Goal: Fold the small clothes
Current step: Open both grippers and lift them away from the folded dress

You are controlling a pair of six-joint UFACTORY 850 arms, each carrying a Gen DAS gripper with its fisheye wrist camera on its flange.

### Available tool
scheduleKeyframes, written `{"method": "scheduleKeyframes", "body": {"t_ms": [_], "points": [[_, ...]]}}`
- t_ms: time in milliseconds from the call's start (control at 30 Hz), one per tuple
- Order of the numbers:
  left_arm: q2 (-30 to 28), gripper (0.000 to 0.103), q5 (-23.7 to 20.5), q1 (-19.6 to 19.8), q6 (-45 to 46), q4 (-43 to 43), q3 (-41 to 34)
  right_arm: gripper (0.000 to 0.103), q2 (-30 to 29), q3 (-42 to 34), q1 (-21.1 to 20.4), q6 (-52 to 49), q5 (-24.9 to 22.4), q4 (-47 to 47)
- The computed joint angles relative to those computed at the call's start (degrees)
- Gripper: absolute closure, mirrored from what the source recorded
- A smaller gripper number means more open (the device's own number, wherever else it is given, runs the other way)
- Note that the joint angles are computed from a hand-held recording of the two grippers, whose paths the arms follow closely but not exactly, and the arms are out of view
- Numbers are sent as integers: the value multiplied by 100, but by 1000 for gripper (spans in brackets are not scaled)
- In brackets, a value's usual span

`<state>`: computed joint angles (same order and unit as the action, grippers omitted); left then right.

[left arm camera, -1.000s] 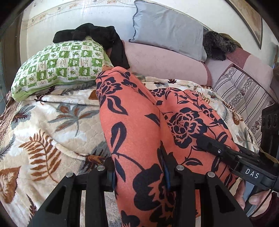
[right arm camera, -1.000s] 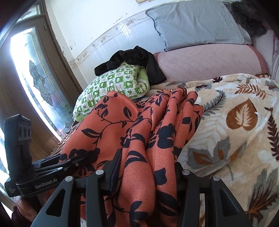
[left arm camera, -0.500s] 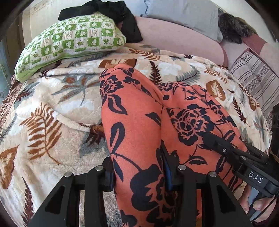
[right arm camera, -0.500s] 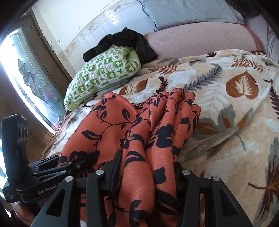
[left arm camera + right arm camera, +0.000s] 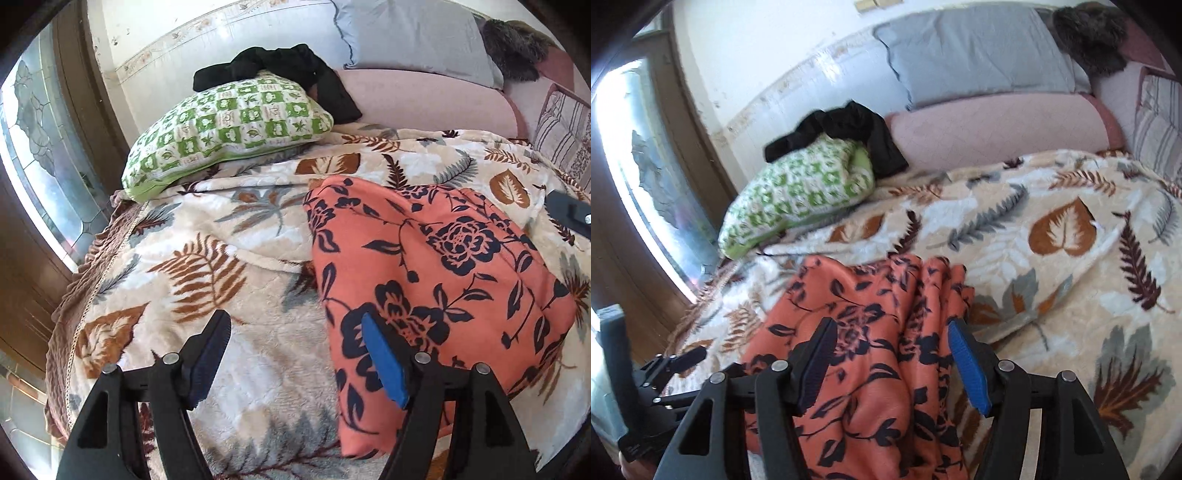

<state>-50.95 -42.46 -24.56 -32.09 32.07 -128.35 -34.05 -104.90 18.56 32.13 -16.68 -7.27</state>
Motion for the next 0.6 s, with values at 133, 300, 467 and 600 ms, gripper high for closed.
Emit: {"method": "scheduleKeyframes", "body": {"t_ms": [133, 300, 467, 600], "points": [[-59, 28, -309, -8, -136, 145, 39, 42, 104, 78, 70, -2367, -30, 2183], [-231, 23, -577, -79, -268, 463, -107, 44, -821, -786, -87, -2949, -1962, 3421], [188, 22, -567, -140, -749, 627, 333, 42, -395, -458, 0, -2723, -1602, 3089], [985, 16, -57, -252, -1734, 1409, 1288, 38, 234, 178, 131, -1839, -1020, 2005]]}}
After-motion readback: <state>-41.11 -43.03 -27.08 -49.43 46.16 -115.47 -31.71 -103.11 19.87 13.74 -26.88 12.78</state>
